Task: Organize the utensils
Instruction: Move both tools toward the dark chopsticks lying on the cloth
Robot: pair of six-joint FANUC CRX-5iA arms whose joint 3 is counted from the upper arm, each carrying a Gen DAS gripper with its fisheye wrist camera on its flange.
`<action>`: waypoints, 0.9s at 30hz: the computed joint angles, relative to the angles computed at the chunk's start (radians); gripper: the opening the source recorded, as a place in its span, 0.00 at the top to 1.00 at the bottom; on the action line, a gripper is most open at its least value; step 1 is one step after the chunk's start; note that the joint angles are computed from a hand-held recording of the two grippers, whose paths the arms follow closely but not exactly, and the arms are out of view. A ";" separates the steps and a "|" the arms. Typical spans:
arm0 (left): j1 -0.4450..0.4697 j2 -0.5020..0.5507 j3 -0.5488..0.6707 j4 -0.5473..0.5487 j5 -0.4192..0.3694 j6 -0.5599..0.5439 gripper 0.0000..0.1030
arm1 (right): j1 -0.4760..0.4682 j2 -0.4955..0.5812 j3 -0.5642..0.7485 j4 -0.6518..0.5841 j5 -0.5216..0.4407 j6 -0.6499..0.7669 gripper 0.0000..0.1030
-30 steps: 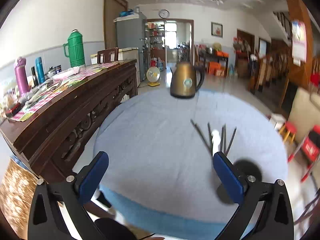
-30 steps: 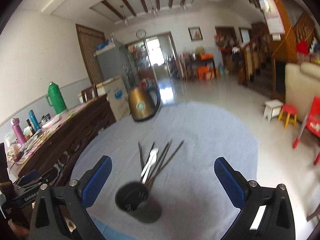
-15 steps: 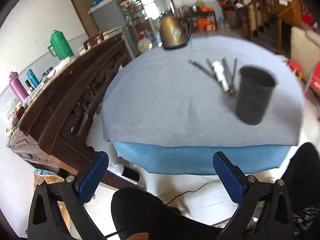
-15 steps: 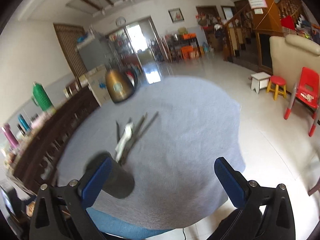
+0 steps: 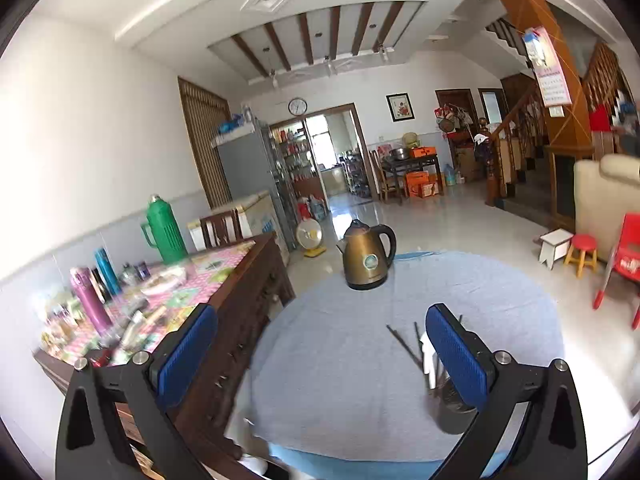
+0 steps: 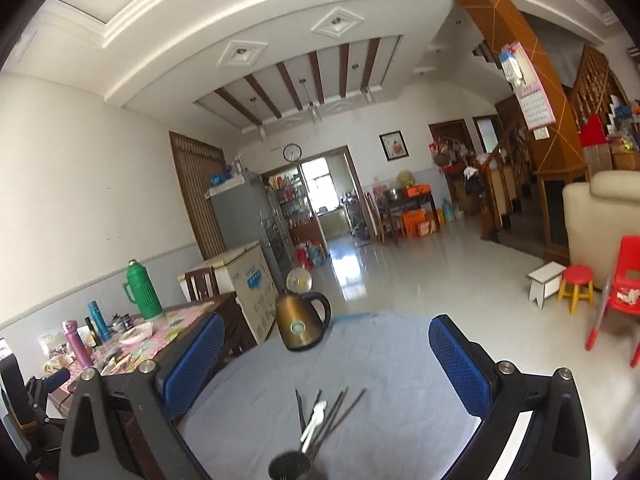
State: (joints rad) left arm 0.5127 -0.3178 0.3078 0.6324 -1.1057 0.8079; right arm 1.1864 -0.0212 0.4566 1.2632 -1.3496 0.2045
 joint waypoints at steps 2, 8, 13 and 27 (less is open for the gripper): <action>-0.030 0.047 0.040 -0.061 -0.060 0.064 0.00 | -0.030 0.020 0.009 -0.096 0.028 0.021 0.00; -0.175 0.220 0.142 -0.331 -0.211 0.234 0.00 | -0.157 0.051 -0.008 -0.458 0.069 0.024 0.00; -0.240 0.300 0.179 -0.414 -0.189 0.340 0.00 | -0.238 0.121 0.058 -0.614 0.052 0.099 0.00; -0.223 0.335 0.171 -0.406 -0.110 0.362 0.00 | -0.261 0.492 0.585 -0.659 -0.154 0.372 0.00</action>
